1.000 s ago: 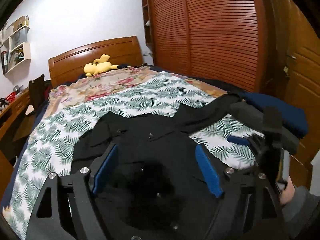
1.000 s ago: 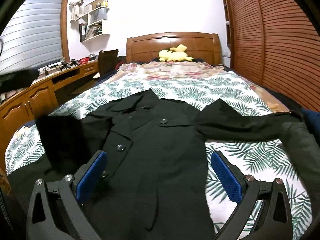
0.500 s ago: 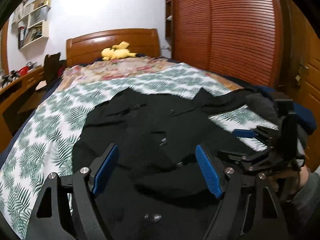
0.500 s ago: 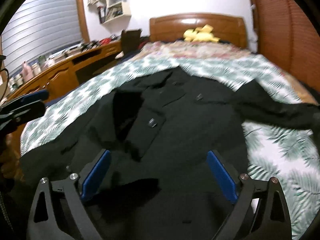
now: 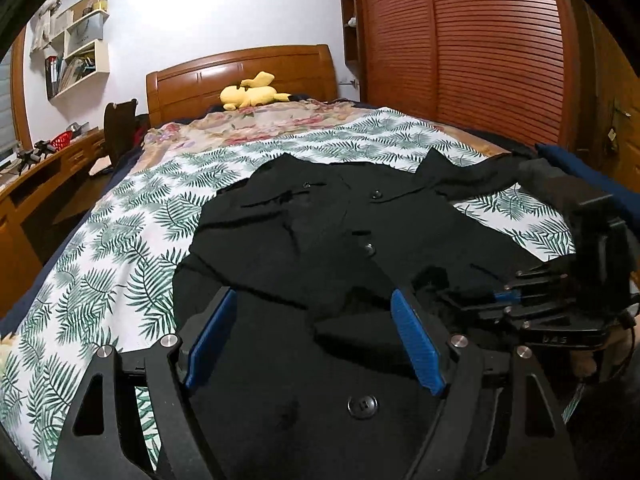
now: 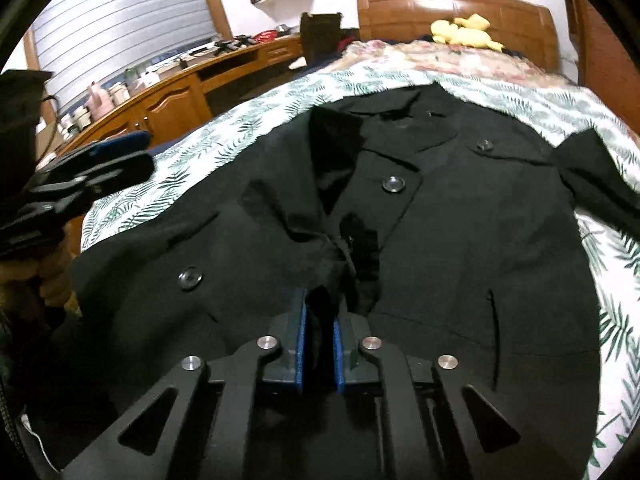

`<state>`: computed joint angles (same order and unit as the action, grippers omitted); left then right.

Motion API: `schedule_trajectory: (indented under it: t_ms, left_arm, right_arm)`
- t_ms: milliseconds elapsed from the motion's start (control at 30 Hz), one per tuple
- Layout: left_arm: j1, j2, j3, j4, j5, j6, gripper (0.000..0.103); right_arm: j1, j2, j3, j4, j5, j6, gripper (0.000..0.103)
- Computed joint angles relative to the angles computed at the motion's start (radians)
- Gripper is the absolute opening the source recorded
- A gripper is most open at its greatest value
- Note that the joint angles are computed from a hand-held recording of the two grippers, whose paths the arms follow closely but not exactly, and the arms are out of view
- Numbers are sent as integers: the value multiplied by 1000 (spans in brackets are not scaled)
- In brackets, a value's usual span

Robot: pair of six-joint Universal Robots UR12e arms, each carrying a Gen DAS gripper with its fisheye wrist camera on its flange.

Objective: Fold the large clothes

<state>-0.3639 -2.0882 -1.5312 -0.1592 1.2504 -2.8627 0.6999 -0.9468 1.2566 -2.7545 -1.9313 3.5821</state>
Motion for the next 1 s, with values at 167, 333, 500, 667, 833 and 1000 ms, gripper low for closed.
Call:
schedule_trajectory:
  t_ms: [167, 333, 500, 667, 833, 1000]
  left_arm:
    - [-1, -5, 8, -15, -9, -10, 80]
    - [-6, -10, 15, -21, -16, -16, 80]
    - [-16, -16, 24, -26, -17, -16, 80]
    - [-23, -21, 28, -12, -43, -21, 80]
    - [-32, -25, 34, -17, -43, -19, 80]
    - [-38, -31, 41, -9, -61, -27, 80]
  right_arm:
    - [13, -39, 55, -75, -104, -20, 8]
    - [29, -91, 121, -87, -274, 6, 8]
    - [35, -110, 159, -64, -423, 40, 38]
    - [23, -102, 160, -72, -419, 48, 50]
    - [7, -96, 156, -63, -307, 48, 50]
    - [-20, -82, 132, 35, -205, 34, 50]
